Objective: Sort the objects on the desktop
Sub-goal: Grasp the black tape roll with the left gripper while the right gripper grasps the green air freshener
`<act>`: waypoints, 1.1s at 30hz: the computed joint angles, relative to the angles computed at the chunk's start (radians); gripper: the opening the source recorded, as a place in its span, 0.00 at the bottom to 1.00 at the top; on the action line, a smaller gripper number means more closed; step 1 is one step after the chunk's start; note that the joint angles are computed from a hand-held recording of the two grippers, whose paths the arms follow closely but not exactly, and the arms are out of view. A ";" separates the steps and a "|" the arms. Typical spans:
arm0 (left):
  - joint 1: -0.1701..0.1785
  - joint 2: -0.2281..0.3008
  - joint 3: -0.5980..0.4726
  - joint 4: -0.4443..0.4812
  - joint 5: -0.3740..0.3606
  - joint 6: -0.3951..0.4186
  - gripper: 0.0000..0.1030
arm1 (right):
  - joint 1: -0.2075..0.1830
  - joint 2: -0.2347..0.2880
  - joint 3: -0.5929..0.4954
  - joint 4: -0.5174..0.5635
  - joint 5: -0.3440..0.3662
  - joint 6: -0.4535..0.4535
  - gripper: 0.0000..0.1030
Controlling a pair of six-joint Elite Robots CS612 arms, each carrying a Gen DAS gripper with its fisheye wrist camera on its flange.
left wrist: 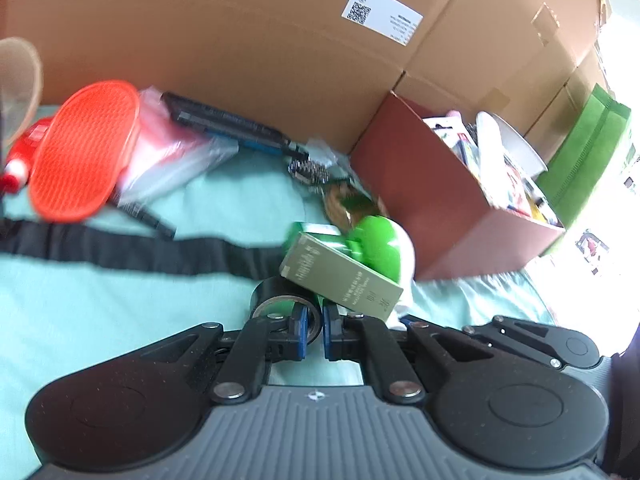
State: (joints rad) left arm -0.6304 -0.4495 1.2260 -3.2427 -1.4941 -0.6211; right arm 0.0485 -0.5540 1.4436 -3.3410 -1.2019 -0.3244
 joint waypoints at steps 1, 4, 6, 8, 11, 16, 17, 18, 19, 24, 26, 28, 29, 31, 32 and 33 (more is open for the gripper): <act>-0.004 -0.003 0.011 -0.006 0.006 -0.011 0.05 | -0.010 -0.009 0.023 -0.005 0.009 0.006 0.25; -0.015 -0.010 0.034 -0.023 0.017 -0.042 0.06 | -0.023 -0.039 0.102 -0.040 0.005 0.028 0.25; -0.020 -0.018 0.050 -0.031 0.007 -0.041 0.06 | -0.034 -0.056 0.143 -0.062 0.003 0.031 0.25; -0.024 -0.024 0.062 -0.037 -0.003 -0.029 0.06 | -0.042 -0.071 0.180 -0.089 -0.004 0.035 0.25; -0.032 -0.026 0.065 -0.035 0.002 -0.013 0.06 | -0.045 -0.078 0.196 -0.105 -0.019 0.053 0.25; -0.041 -0.028 0.064 -0.022 0.027 -0.004 0.22 | -0.047 -0.064 0.193 -0.167 -0.011 0.098 0.47; -0.042 -0.028 0.065 -0.023 0.035 -0.009 0.28 | -0.047 -0.063 0.192 -0.176 -0.012 0.095 0.49; -0.044 -0.028 0.066 -0.024 0.048 -0.018 0.36 | -0.046 -0.060 0.189 -0.177 -0.008 0.091 0.49; -0.045 -0.028 0.065 -0.025 0.055 -0.026 0.38 | -0.045 -0.058 0.184 -0.177 -0.001 0.090 0.49; -0.044 -0.018 0.045 -0.006 0.059 -0.055 0.38 | -0.033 -0.042 0.157 -0.171 -0.032 0.080 0.49; -0.043 -0.012 0.036 -0.003 0.067 -0.065 0.38 | -0.030 -0.036 0.141 -0.158 -0.040 0.081 0.49; -0.043 -0.011 0.034 -0.001 0.066 -0.057 0.31 | -0.027 -0.029 0.127 -0.142 -0.045 0.086 0.49; -0.043 -0.012 0.034 0.004 0.070 -0.051 0.26 | -0.025 -0.026 0.121 -0.139 -0.052 0.085 0.48; -0.042 -0.012 0.035 0.011 0.069 -0.049 0.15 | -0.023 -0.022 0.114 -0.133 -0.058 0.087 0.48; -0.041 -0.011 0.034 0.007 0.065 -0.054 0.16 | -0.022 -0.021 0.112 -0.130 -0.059 0.094 0.43; -0.040 -0.010 0.034 0.004 0.062 -0.057 0.16 | -0.023 -0.020 0.110 -0.125 -0.057 0.097 0.39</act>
State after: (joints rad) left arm -0.6707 -0.4595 1.2601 -3.2384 -1.4316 -0.6781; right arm 0.0253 -0.5740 1.5541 -3.4661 -1.2586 -0.2270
